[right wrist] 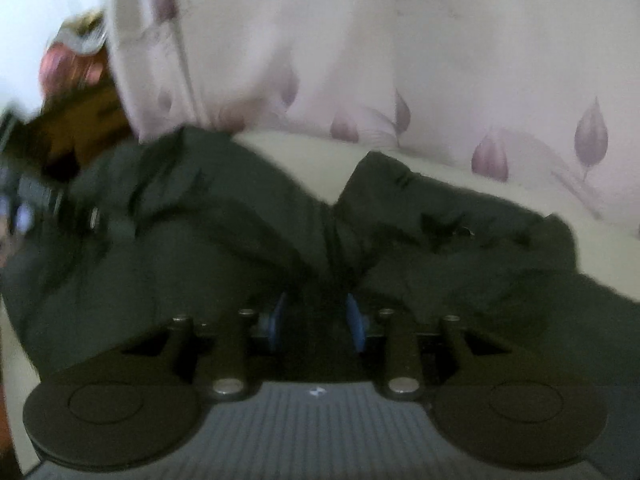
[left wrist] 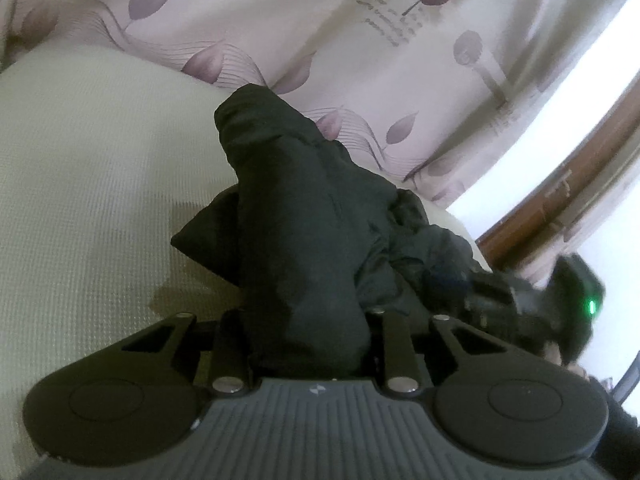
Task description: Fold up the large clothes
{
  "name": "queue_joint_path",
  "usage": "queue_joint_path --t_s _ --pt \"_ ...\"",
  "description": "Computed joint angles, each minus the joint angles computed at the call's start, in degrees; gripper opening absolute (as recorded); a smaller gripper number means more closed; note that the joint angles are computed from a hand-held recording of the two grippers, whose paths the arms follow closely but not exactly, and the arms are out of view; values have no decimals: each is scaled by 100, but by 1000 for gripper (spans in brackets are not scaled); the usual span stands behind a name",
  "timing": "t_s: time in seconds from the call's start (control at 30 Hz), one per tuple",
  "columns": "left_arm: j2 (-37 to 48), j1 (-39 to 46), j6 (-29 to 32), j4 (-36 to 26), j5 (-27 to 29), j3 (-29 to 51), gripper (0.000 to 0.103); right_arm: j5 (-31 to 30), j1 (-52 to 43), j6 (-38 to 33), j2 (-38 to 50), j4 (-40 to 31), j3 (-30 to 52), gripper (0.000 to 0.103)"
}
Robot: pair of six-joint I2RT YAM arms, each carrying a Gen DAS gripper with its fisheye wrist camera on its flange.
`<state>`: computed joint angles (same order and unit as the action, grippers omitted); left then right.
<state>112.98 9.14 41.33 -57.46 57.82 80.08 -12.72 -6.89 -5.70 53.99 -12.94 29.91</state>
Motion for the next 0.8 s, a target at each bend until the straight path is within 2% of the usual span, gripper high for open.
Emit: queue_joint_path --t_s 0.07,0.17,0.27,0.43,0.57,0.67,0.73,0.8 --pt "-285 -56 -176 -20 -132 -96 26 267 239 -307 -279 -133 -241 31" --pt "-649 -112 -406 -251 -173 -127 25 304 348 -138 -293 200 -521 31" --pt "-1084 -291 -768 -471 -128 -98 25 -19 168 364 -98 874 -807 31" --pt "-1946 -1001 -1604 -661 -101 -47 25 -607 -272 1037 -133 1452 -1150 31" --pt "-2366 -1926 -2940 -244 -392 -23 25 -1018 -603 1451 -203 1705 -1311 31" --pt "-2590 -2638 -4109 362 -829 -118 26 -1357 -906 1697 -326 1678 -1371 31" --pt "-2659 -2945 -4563 657 -1012 -178 28 -1730 -1323 1906 -773 1372 -1467 31" --pt "-2729 -3106 -4795 805 -1083 -263 28 -2146 -1888 1765 -1593 666 -1572 31"
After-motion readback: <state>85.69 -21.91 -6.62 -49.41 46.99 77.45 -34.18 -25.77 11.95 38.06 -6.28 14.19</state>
